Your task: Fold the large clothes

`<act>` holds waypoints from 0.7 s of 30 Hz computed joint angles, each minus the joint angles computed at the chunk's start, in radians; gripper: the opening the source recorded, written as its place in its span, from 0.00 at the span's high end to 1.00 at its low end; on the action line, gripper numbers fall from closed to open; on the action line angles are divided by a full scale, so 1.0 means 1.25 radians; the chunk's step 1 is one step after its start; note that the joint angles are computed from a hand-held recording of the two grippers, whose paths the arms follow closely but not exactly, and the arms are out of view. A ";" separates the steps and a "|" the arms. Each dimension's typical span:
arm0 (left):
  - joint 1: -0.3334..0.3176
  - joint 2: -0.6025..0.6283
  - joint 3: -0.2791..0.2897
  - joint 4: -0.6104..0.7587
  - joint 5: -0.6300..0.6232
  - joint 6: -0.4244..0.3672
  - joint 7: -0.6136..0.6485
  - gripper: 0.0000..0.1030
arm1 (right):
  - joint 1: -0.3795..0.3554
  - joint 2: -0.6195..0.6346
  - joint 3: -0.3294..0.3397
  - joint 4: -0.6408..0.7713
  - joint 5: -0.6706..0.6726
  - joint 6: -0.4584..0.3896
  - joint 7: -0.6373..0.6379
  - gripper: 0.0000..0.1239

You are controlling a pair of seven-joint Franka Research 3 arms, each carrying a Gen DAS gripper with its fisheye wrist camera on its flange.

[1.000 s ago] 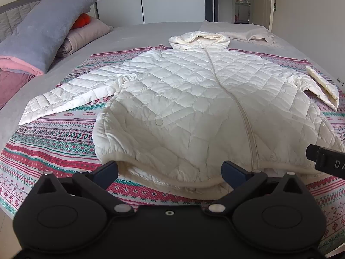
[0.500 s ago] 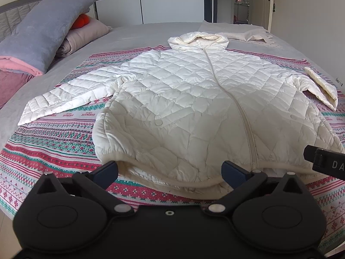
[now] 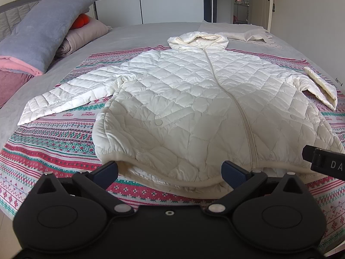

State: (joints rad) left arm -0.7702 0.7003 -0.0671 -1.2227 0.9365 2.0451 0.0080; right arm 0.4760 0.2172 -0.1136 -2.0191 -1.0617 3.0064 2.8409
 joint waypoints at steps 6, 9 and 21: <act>0.000 0.000 0.000 0.001 0.000 0.000 0.000 0.00 | 0.003 0.001 -0.001 0.001 -0.004 -0.003 0.006 0.17; 0.000 0.000 0.000 0.001 0.000 0.000 0.000 0.00 | 0.001 0.001 0.000 0.001 -0.002 -0.001 0.003 0.17; -0.001 0.001 0.000 0.003 -0.001 -0.002 0.002 0.00 | 0.002 0.002 0.001 0.003 -0.011 -0.006 0.010 0.17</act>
